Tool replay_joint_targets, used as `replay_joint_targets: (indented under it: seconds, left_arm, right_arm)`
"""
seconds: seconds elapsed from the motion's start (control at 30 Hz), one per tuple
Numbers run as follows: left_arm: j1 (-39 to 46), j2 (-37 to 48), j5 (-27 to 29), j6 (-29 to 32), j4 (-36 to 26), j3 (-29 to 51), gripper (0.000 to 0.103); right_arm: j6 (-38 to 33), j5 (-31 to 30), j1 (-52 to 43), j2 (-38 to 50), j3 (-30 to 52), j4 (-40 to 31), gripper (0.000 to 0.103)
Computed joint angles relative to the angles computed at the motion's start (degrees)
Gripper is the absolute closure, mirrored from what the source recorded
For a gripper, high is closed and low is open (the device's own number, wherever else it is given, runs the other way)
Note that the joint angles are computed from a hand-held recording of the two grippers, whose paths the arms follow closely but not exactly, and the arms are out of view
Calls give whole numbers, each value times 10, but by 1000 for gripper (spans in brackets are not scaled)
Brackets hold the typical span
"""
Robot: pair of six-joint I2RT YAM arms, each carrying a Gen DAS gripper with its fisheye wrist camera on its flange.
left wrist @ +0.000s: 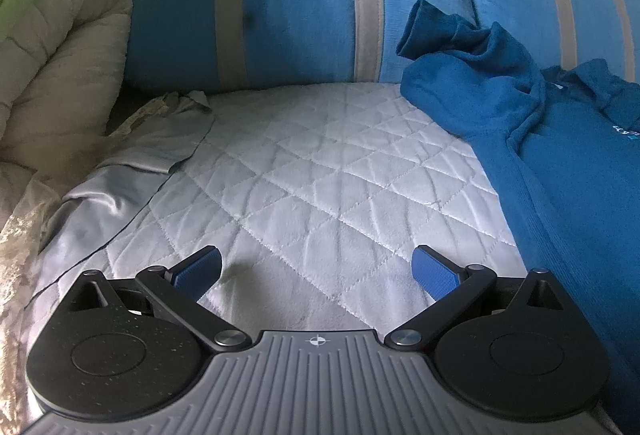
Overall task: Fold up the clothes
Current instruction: 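Move both grippers toward the crumpled blue sweatshirt on the bed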
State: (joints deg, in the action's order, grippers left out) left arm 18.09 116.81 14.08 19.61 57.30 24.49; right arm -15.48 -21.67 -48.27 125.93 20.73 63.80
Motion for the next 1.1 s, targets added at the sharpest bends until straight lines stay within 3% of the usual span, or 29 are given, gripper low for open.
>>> replay_joint_targets:
  seconds: [0.13, 0.27, 0.4, 0.5, 0.57, 0.7, 0.87, 1.0, 1.1]
  left_arm:
    - [14, -50, 5, -4, -46, -15, 0]
    - [47, -127, 30, -11, -100, -38, 0]
    - [104, -246, 93, -24, -189, -62, 0]
    - [153, -359, 155, -13, -287, -72, 0]
    - [188, -428, 208, 4, -402, -53, 0]
    - [234, -512, 284, 40, -592, 0, 0]
    - [302, -588, 371, 130, -794, 51, 0]
    - [352, -605, 410, 219, -923, 96, 0]
    - [396, -597, 442, 306, -1038, 142, 0]
  right_arm:
    - [-22, 17, 3, -66, -23, -75, 0]
    - [-26, 54, -1, -99, -63, -64, 0]
    - [-49, -26, -57, -184, -101, -106, 0]
    - [-74, -63, -90, -305, -143, -162, 0]
    - [-105, -134, -139, -426, -161, -262, 0]
    - [-146, -200, -210, -631, -129, -534, 0]
    - [-248, -290, -317, -740, -73, -776, 0]
    - [-424, -350, -424, -773, -11, -987, 0]
    - [-604, -396, -524, -771, 39, -1146, 0]
